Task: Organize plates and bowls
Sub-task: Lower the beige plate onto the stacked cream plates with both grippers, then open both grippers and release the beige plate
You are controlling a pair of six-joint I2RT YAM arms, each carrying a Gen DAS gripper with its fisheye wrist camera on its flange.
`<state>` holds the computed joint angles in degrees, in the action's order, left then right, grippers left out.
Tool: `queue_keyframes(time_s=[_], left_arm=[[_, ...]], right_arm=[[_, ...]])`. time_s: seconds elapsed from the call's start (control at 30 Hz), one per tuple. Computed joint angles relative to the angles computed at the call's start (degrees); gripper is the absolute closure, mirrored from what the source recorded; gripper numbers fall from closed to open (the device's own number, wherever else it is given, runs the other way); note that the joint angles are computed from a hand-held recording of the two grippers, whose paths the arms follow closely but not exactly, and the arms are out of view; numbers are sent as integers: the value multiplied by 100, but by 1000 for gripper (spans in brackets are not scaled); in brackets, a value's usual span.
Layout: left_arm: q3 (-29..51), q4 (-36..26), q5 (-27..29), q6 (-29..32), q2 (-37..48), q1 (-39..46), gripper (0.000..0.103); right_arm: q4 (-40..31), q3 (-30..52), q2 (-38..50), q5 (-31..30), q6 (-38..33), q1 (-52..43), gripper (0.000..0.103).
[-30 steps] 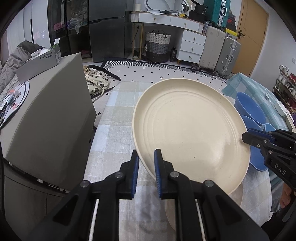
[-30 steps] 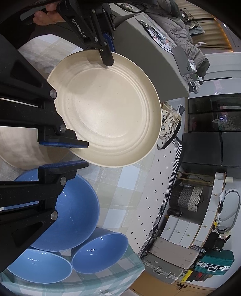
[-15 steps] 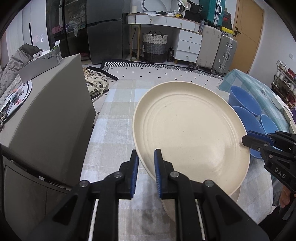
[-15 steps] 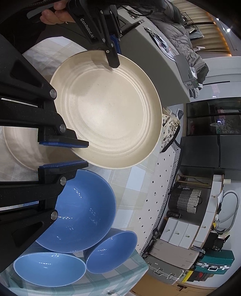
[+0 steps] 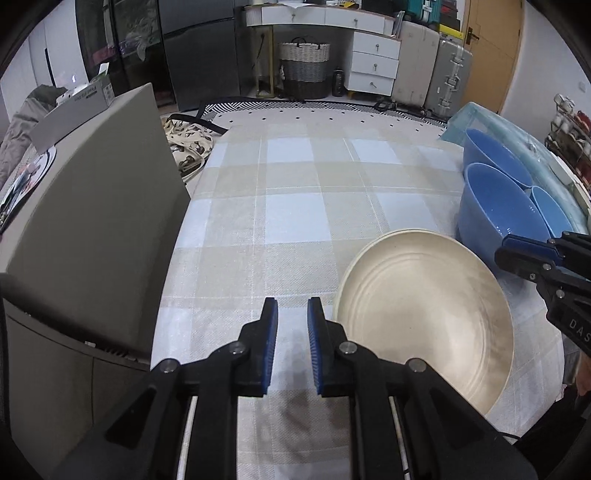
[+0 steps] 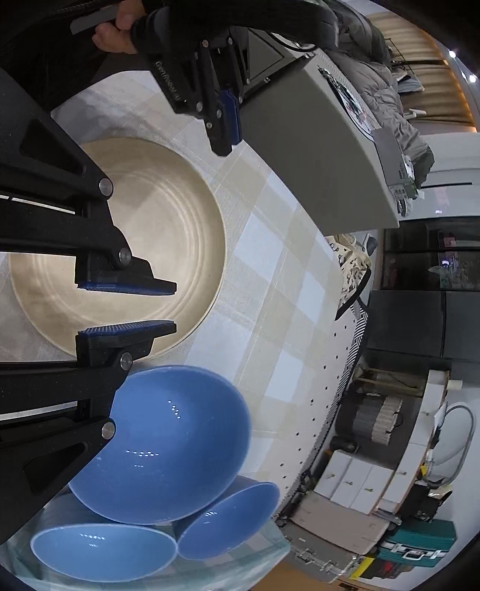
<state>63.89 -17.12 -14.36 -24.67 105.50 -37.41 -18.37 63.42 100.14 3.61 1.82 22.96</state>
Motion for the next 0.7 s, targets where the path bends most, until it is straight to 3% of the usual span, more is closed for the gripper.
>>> queue_keyframes(time_s=[0.23, 0.3, 0.37, 0.43, 0.57, 0.63, 0.7], left_arm=[[-108, 79, 139, 48, -169, -140, 80], [-80, 83, 157, 69, -204, -186, 63], [-66, 107, 181, 86, -247, -238, 58], [4, 65, 190, 78, -253, -297, 54], [156, 19, 238, 93, -212, -358, 52], [258, -35, 276, 79, -173, -383, 49], [296, -34, 282, 69, -167, -425, 38]], right_arm=[[69, -216, -146, -103, -49, -120, 89], [71, -274, -201, -154, -60, -148, 89], [43, -269, -246, -237, -56, -199, 85], [51, -326, -337, -318, -73, -246, 78], [210, -577, -662, -387, -59, -310, 51], [224, -655, -809, -412, -68, -335, 45], [271, -743, -949, -472, -77, -391, 30]])
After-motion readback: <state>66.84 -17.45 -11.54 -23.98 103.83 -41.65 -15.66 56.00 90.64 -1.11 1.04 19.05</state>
